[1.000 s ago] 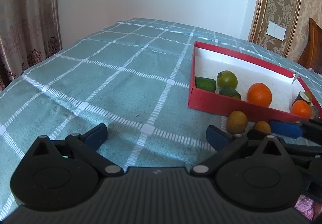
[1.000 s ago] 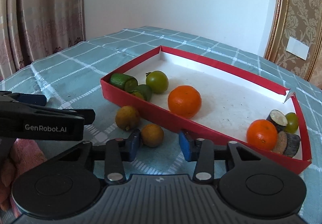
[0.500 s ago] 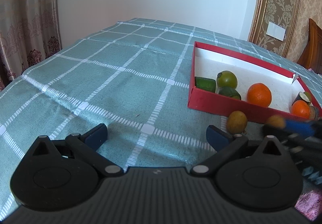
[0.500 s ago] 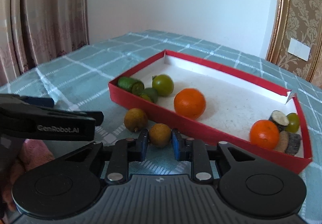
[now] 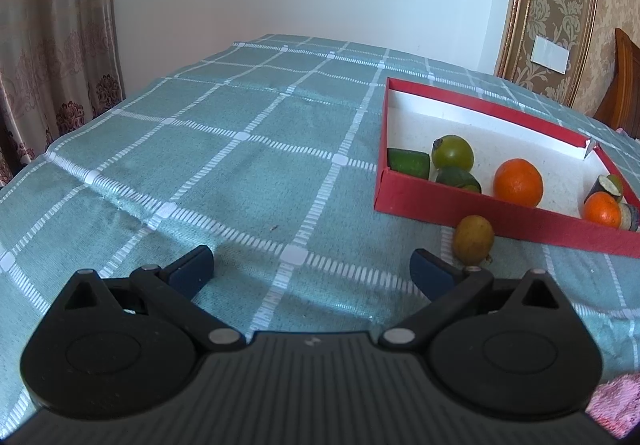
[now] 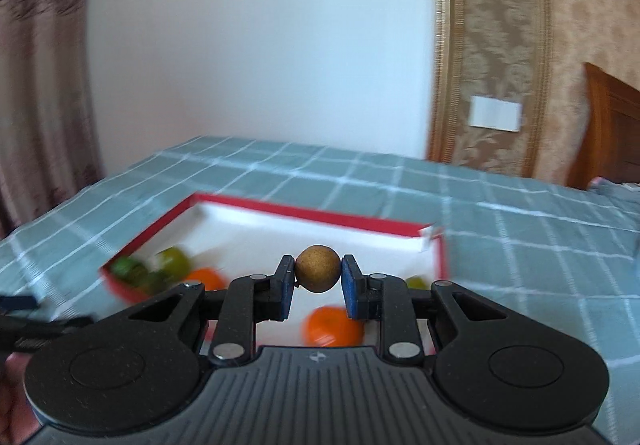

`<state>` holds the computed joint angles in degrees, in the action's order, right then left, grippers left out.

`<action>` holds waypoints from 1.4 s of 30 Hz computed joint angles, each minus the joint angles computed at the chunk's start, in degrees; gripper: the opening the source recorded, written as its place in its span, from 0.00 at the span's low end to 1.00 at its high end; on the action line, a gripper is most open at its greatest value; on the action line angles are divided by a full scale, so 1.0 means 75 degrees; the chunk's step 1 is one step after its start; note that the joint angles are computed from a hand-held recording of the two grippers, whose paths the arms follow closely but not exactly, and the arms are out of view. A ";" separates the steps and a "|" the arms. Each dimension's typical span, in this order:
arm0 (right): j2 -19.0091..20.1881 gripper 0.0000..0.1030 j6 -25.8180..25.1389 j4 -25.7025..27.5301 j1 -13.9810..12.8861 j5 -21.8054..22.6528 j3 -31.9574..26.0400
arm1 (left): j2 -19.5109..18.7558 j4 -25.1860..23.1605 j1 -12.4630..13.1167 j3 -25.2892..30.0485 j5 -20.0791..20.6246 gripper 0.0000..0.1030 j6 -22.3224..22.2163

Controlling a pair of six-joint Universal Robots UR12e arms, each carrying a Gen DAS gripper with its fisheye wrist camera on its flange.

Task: Organize fruits
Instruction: 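Carry the brown fruit onto the wooden log and open the right tool, then withdraw the right tool from the red tray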

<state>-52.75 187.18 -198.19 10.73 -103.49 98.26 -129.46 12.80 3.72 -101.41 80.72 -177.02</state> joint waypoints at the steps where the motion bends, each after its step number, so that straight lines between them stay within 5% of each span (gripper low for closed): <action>1: 0.0019 0.24 0.0090 0.0062 -0.0052 0.0000 -0.0046 | 0.0000 -0.0009 -0.0005 0.0004 0.0014 1.00 0.0007; 11: 0.0312 0.24 0.0440 0.0948 -0.0274 0.0216 -0.0522 | 0.0003 -0.0059 -0.0041 0.0022 0.0119 1.00 0.0069; 30: 0.0485 0.25 0.0526 0.1101 -0.0258 0.0343 -0.0618 | 0.0010 -0.0078 -0.0050 0.0013 0.0166 1.00 0.0116; 31: 0.0454 0.31 0.0581 0.1069 -0.0265 0.0359 -0.0565 | 0.0008 -0.0076 -0.0051 0.0013 0.0166 1.00 0.0115; 33: 0.0389 0.56 0.0769 0.0890 -0.0263 0.0291 -0.0427 | 0.0009 -0.0076 -0.0055 0.0014 0.0181 1.00 0.0117; 34: 0.0380 0.78 0.0814 0.0713 -0.0247 0.0186 -0.0368 | 0.0010 -0.0075 -0.0060 0.0009 0.0201 1.00 0.0127; 35: 0.0380 0.87 0.0844 0.0414 -0.0220 0.0020 -0.0288 | 0.0010 -0.0073 -0.0066 0.0009 0.0223 1.00 0.0130; 42: 0.0117 0.87 0.1189 -0.0512 -0.0252 0.0052 0.0365 | 0.0017 -0.0100 -0.0098 0.0014 0.0347 1.00 0.0143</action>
